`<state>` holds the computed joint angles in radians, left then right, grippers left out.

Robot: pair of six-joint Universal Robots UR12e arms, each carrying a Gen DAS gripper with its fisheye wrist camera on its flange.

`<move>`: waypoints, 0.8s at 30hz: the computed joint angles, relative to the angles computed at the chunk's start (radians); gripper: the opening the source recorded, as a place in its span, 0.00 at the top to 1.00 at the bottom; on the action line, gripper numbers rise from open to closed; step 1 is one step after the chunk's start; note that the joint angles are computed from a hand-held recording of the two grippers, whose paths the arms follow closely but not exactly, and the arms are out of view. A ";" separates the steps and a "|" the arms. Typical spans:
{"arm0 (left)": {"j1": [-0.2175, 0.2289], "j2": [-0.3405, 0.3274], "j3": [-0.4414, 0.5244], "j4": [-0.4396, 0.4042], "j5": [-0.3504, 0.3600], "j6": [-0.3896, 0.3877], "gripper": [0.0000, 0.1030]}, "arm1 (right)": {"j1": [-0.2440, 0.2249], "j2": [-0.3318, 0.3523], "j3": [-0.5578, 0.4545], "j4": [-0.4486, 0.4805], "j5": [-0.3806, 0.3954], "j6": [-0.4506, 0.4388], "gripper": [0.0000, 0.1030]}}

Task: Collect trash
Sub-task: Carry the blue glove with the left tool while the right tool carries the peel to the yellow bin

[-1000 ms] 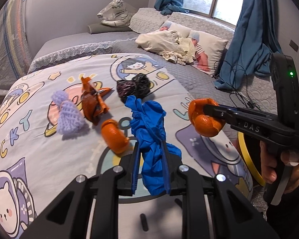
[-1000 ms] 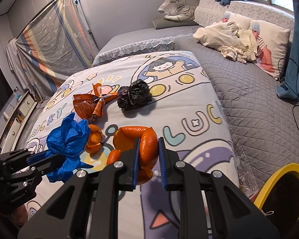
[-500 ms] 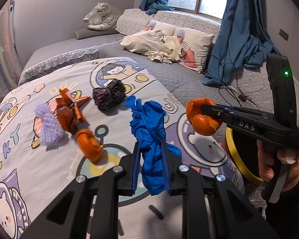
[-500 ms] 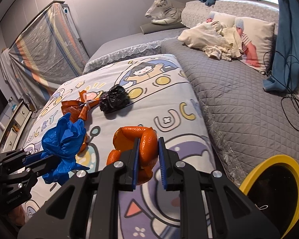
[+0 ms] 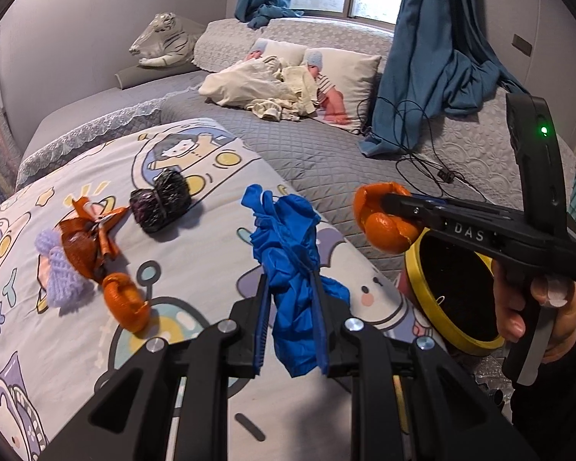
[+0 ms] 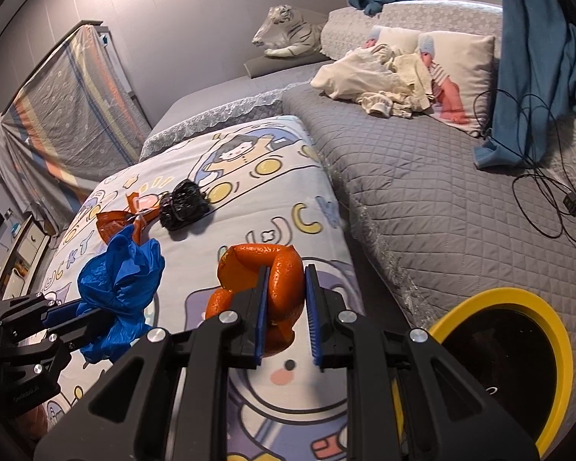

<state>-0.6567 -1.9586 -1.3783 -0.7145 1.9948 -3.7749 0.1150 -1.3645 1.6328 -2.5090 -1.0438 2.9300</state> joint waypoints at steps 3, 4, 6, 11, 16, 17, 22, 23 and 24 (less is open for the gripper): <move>-0.002 -0.010 0.016 -0.003 -0.007 0.012 0.82 | -0.012 -0.003 0.006 -0.009 -0.002 0.010 0.84; -0.003 -0.015 0.024 -0.004 -0.008 0.020 0.82 | -0.015 -0.004 0.007 -0.012 -0.003 0.012 0.84; -0.005 -0.023 0.035 -0.005 -0.010 0.027 0.82 | -0.023 -0.006 0.011 -0.017 -0.004 0.017 0.84; -0.010 -0.045 0.069 -0.011 -0.026 0.052 0.82 | -0.041 -0.011 0.018 -0.027 -0.007 0.029 0.84; -0.015 -0.069 0.104 -0.017 -0.041 0.081 0.82 | -0.060 -0.015 0.027 -0.040 -0.011 0.047 0.84; -0.016 -0.074 0.112 -0.017 -0.043 0.088 0.82 | -0.065 -0.015 0.029 -0.041 -0.011 0.053 0.84; -0.021 -0.100 0.151 -0.024 -0.055 0.118 0.82 | -0.087 -0.017 0.038 -0.054 -0.017 0.076 0.84; -0.022 -0.106 0.160 -0.027 -0.059 0.123 0.82 | -0.090 -0.017 0.039 -0.056 -0.019 0.081 0.84; -0.022 -0.110 0.167 -0.029 -0.062 0.129 0.82 | -0.093 -0.017 0.041 -0.060 -0.022 0.086 0.84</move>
<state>-0.6791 -2.0691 -1.2112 -0.7436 1.9329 -3.6464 0.0219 -1.3817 1.6736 -2.5688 -1.0663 3.0160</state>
